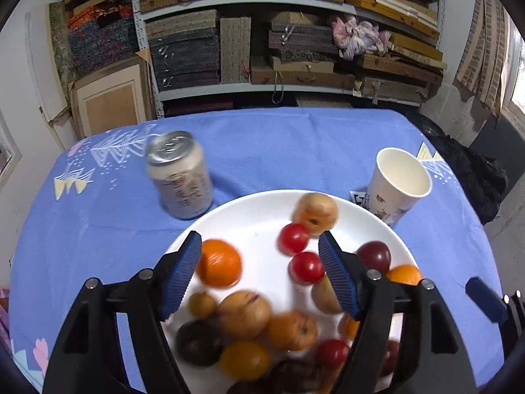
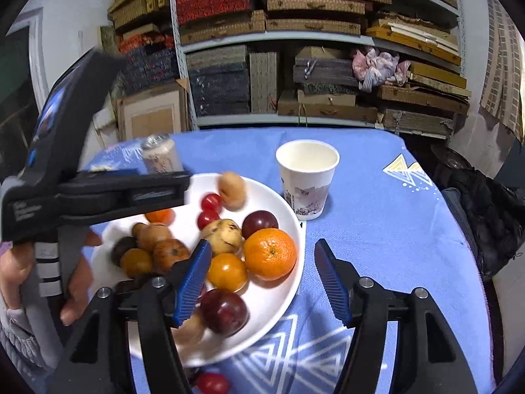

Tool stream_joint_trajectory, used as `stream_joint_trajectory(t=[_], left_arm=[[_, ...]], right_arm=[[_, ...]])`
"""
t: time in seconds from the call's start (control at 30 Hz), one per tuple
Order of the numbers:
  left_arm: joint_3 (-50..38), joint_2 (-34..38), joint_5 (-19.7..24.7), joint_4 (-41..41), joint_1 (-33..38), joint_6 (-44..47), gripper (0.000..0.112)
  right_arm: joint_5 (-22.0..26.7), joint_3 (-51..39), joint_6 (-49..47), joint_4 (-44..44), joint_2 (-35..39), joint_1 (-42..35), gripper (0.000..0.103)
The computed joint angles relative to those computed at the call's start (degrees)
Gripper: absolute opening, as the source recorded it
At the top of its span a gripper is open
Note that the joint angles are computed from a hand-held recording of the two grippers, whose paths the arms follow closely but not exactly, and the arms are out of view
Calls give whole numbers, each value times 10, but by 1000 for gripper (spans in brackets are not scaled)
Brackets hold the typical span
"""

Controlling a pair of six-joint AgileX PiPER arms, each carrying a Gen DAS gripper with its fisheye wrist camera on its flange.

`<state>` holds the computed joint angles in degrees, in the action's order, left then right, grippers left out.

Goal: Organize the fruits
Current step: 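Move both tools back toward the last mangosteen and tomato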

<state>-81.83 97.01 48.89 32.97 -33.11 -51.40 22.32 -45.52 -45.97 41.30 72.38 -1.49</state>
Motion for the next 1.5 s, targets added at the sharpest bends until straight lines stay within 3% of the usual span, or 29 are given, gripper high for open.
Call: stream_joint_trajectory(t=[0.17,0.33,0.53,0.7,1.03,1.23,1.5], left_arm=[[166,-162,22,43,-54,-97,85],[301,-246,53,63,-175,-217,85],[356,-208,63,106,-312,-354,85],[329,-155,58,108,-318,-339,85],[261,-84,56,124,-294,-305,87],[252,-62,20,106,-258,-291,91],[265,-70,49,126,-283,-294,92]], right_arm=[[111,62,-122,129,-120,-110,82],[226,126,-196,171,-190,-230,84],[357,158,-298,190,-192,-401,84],[430,127,-306,211,-128,-485,84],[451,121,-309,209,-122,-491,85],[450,121,-308,205,-124,-484,85],[443,124,-305,195,-126,-469,85]])
